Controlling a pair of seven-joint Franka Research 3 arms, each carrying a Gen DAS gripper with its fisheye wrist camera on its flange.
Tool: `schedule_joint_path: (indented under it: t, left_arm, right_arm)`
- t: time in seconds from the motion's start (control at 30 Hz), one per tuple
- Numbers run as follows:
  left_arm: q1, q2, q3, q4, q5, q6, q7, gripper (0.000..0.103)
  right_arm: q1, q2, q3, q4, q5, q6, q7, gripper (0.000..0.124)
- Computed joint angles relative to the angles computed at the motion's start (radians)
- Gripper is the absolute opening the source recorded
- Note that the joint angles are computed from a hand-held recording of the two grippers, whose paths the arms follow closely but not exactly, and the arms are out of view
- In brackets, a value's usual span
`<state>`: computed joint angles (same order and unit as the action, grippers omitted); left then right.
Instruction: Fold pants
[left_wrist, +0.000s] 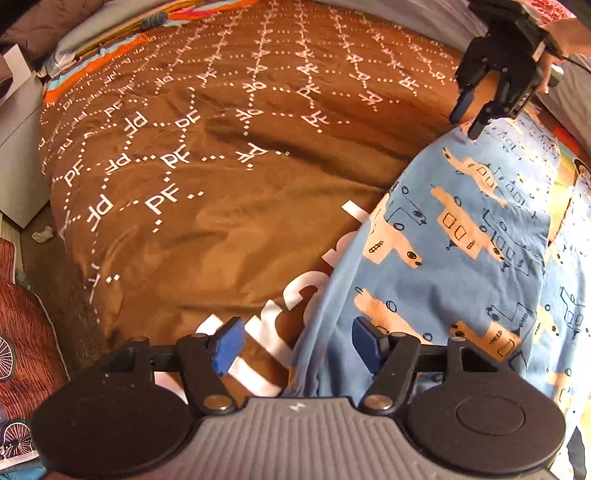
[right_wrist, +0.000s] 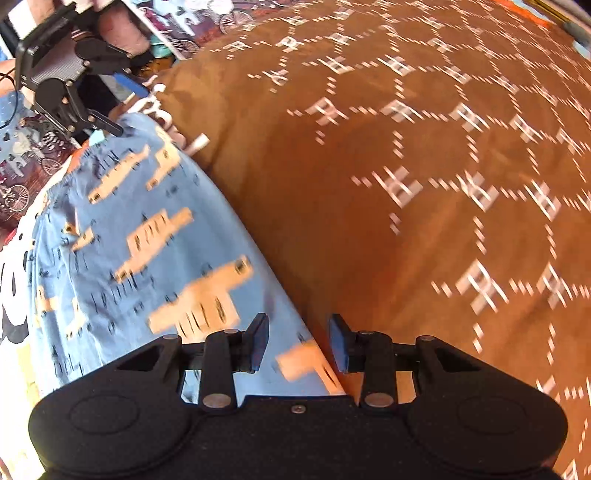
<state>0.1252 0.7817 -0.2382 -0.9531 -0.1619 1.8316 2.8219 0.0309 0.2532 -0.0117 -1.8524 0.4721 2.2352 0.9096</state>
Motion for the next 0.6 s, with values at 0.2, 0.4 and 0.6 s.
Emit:
schedule_joint_path:
  t: [0.2, 0.4, 0.6]
  left_arm:
    - [-0.032, 0.034, 0.004, 0.039, 0.041, -0.046, 0.027, 0.043]
    - [-0.049, 0.109, 0.001, 0.172, 0.047, -0.129, 0.039, 0.012]
    - [-0.051, 0.110, 0.003, 0.174, 0.045, -0.120, 0.045, 0.008]
  right_arm:
    - [-0.001, -0.001, 0.007, -0.017, 0.028, 0.017, -0.024, 0.033]
    - [-0.001, 0.025, 0.013, 0.017, 0.038, -0.022, -0.040, 0.004]
    - [0.007, 0.019, 0.013, 0.011, 0.026, -0.017, -0.048, 0.002]
